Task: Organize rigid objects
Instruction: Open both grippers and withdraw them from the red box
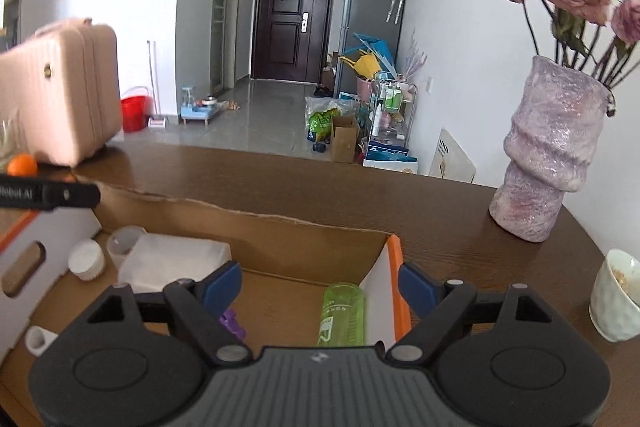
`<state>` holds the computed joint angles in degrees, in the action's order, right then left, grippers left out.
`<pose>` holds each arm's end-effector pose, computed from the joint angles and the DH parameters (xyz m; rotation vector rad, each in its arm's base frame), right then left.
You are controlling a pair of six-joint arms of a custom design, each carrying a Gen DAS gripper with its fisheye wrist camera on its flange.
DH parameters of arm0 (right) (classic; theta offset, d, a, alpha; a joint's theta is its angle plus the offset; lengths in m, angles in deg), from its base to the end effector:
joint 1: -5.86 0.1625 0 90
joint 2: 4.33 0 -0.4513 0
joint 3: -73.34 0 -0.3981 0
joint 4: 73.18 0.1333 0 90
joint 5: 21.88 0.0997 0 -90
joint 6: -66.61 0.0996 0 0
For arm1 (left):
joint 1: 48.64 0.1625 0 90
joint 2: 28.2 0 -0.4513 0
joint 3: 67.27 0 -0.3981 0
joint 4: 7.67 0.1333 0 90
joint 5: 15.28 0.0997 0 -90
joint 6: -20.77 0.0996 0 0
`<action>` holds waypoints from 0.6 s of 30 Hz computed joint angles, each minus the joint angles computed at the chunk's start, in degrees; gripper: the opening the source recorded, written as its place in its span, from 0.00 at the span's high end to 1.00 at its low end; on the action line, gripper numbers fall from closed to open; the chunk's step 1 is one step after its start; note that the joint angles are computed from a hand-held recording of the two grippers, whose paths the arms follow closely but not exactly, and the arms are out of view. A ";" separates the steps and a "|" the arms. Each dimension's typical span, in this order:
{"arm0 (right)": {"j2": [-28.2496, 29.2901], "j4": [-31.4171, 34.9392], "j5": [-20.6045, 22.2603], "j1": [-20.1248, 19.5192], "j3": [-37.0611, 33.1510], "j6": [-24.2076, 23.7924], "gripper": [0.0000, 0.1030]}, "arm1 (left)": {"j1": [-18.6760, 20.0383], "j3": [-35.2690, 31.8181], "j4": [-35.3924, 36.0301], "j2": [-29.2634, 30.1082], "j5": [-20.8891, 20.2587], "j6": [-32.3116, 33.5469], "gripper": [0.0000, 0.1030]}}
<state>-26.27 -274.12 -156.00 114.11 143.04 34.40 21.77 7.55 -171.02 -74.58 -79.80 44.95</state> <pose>0.3097 -0.7350 0.0931 0.4055 -2.0411 1.1331 -0.1008 -0.8085 0.3063 0.7137 2.4021 -1.0077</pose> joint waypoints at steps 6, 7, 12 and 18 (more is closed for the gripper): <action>-4.08 -5.27 3.26 1.20 6.96 2.32 0.16 | -0.58 4.51 0.94 -4.64 1.27 1.84 0.20; -4.49 -5.56 3.31 1.61 7.71 2.64 0.16 | -0.86 5.60 0.35 -5.63 1.69 2.14 0.19; -6.94 -5.82 3.08 3.79 12.32 2.34 0.15 | -2.04 12.91 -1.76 -12.33 1.43 2.10 0.19; -10.00 -10.12 1.85 7.55 20.08 2.77 0.14 | -4.96 24.27 -10.17 -21.40 2.07 5.00 0.18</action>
